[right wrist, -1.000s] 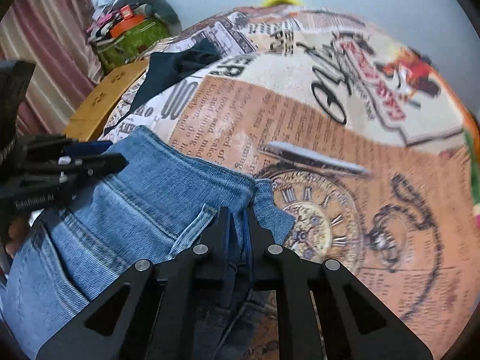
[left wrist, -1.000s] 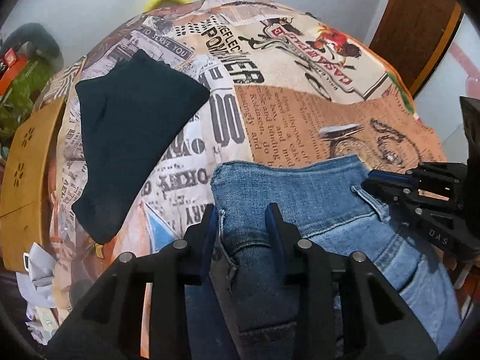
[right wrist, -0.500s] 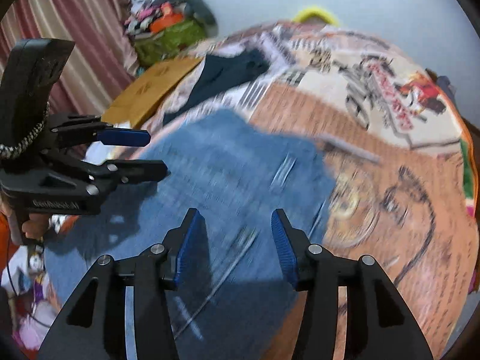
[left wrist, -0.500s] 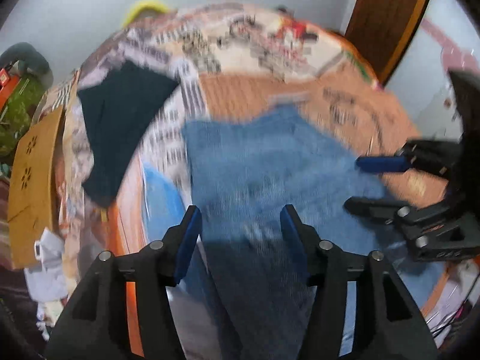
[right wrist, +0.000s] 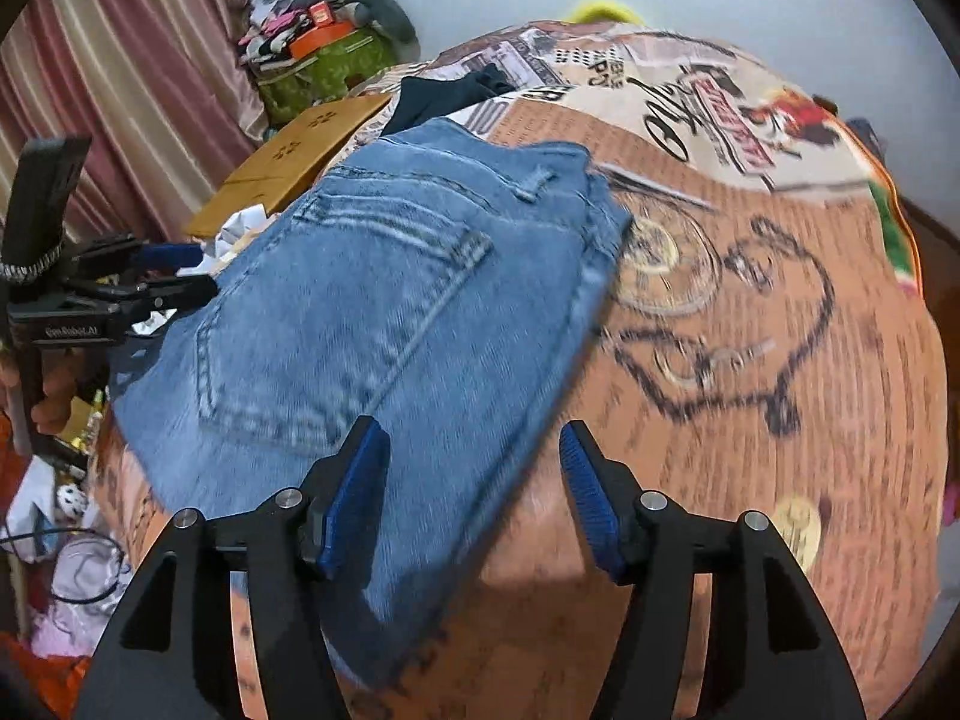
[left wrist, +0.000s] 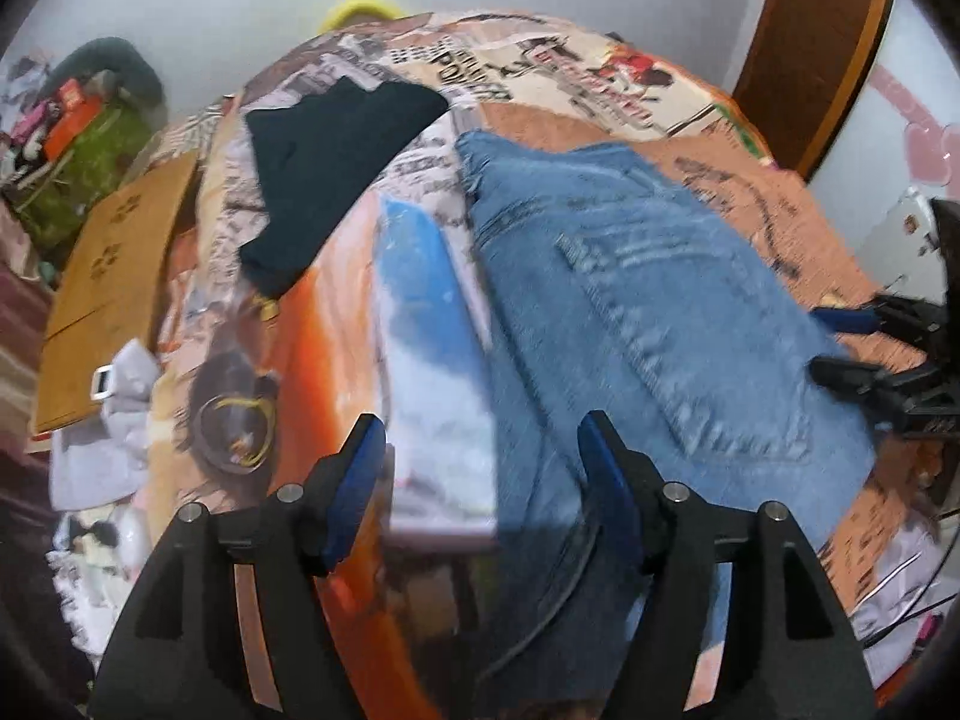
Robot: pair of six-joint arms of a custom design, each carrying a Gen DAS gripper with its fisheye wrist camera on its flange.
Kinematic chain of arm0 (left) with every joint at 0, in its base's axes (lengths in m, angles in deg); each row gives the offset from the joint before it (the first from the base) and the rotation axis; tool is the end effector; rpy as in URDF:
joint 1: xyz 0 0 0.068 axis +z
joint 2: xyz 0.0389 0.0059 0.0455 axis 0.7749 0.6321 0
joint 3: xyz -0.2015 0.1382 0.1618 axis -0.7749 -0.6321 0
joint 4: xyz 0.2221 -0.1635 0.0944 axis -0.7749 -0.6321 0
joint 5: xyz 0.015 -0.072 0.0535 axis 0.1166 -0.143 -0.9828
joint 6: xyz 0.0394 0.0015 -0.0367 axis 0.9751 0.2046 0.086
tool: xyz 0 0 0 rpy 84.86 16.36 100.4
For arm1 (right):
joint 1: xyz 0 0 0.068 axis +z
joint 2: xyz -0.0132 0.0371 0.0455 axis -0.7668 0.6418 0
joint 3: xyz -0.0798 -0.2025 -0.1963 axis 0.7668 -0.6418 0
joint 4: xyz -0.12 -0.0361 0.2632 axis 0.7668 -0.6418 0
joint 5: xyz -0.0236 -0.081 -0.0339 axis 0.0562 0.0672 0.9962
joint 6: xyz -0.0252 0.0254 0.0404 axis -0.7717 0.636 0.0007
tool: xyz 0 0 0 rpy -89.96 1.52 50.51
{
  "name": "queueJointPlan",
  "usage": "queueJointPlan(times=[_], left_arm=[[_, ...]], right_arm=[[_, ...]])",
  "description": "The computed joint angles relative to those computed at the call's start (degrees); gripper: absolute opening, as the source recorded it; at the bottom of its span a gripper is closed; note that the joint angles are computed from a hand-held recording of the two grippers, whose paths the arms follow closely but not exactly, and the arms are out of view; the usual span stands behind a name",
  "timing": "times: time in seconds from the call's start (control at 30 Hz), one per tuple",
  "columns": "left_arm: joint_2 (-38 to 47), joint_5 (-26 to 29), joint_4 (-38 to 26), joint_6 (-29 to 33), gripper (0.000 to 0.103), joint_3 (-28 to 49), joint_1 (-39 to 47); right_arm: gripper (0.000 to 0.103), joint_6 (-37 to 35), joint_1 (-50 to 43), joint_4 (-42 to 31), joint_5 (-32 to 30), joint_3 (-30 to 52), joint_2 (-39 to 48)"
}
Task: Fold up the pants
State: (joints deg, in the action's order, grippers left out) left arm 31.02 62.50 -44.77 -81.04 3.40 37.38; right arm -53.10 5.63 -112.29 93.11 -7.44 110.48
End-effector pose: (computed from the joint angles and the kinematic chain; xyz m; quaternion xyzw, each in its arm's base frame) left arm 0.2284 -0.0547 0.2363 0.1304 0.9610 -0.0266 0.2426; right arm 0.1439 0.2073 0.2549 -0.1754 0.9377 0.1884 0.2335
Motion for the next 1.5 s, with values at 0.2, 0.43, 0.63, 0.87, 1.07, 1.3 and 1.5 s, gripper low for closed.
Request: queueJointPlan(times=[0.2, 0.43, 0.63, 0.87, 1.07, 1.3, 1.5], left_arm=[[-1.38, 1.14, -2.65, 0.77, 0.067, 0.23, 3.21], [-0.73, 4.06, -3.03, -1.56, 0.075, 7.15, 4.27], [9.1, 5.83, -1.63, -1.58, 0.081, 14.97, 1.23], [23.99, 8.87, -1.77, -2.67, 0.081, 21.69, 1.45], [35.23, 16.49, -5.73, -2.46, 0.081, 29.1, 4.32], [41.47, 24.42, -8.02, -2.54, 0.083, 33.24, 5.98], [40.73, 27.73, -7.65, -2.3, 0.082, 31.51, 6.15]], right_arm=[[0.061, 0.93, 0.19, -3.07, 0.58, -0.03, -2.59], [0.07, -0.62, -2.06, -4.12, 3.18, 3.16, -2.8], [0.075, -1.32, -7.88, 2.21, -2.04, 2.88, -1.03], [0.075, 0.01, -14.65, 10.02, -12.08, 0.56, 5.97], [0.075, 0.09, -22.04, 14.53, -24.12, 1.38, 14.31], [0.075, 1.88, -25.0, 18.26, -30.94, -0.37, 15.67], [0.076, 2.28, -24.9, 18.96, -32.75, -3.2, 12.53]])
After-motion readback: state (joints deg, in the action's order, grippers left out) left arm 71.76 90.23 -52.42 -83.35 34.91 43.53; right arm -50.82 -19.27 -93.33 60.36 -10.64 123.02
